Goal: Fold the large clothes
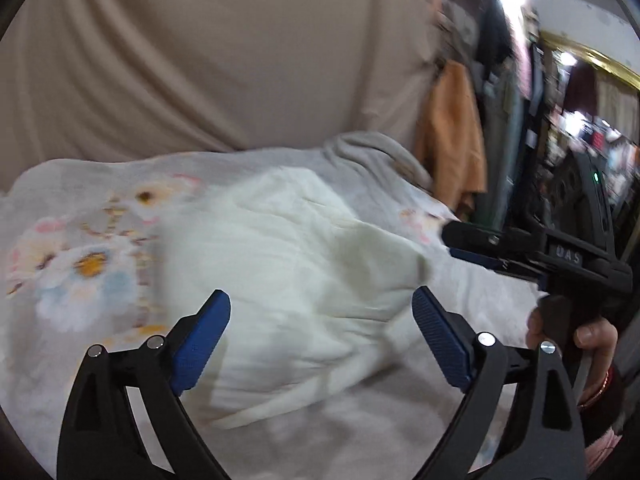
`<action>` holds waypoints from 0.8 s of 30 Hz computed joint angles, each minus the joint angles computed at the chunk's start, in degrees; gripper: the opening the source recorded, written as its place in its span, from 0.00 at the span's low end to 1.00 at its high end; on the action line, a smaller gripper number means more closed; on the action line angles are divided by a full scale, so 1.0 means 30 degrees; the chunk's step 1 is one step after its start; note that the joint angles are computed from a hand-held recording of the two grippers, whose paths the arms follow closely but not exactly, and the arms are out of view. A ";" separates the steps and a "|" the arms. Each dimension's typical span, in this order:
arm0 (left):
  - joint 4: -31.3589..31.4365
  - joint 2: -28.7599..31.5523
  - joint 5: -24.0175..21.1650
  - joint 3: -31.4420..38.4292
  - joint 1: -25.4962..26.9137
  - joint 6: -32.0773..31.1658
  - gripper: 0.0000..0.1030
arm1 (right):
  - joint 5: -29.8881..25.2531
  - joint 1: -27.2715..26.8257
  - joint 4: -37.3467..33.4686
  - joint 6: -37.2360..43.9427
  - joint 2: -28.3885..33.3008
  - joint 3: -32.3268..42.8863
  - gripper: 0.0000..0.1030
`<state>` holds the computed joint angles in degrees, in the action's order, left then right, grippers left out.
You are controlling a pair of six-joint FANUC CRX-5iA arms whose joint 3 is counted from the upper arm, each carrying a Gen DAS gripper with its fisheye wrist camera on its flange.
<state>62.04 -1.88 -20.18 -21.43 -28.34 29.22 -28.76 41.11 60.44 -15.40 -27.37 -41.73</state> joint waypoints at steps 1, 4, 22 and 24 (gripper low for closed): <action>-0.1328 -0.0140 0.0289 0.0106 0.0433 0.1491 0.88 | 0.0214 0.0006 -0.0223 0.0290 0.0305 0.0253 0.77; -0.4955 0.0104 -0.0250 0.0976 0.1837 0.5794 0.88 | 0.0864 -0.0099 -0.1167 0.1951 0.1646 0.1296 0.77; -1.0748 0.4202 -0.2810 0.4736 0.1256 1.1469 0.80 | 0.5477 -0.3173 -0.1156 -0.3182 0.0722 -0.3714 0.08; -1.1780 0.4264 -0.2653 0.4964 0.1161 1.2296 0.80 | 0.3955 -0.2155 -0.3675 -0.0911 0.0566 -0.2803 0.10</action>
<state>26.69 10.91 -28.14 -6.54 -24.86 66.11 -16.89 34.64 49.42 -18.13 -25.67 -50.14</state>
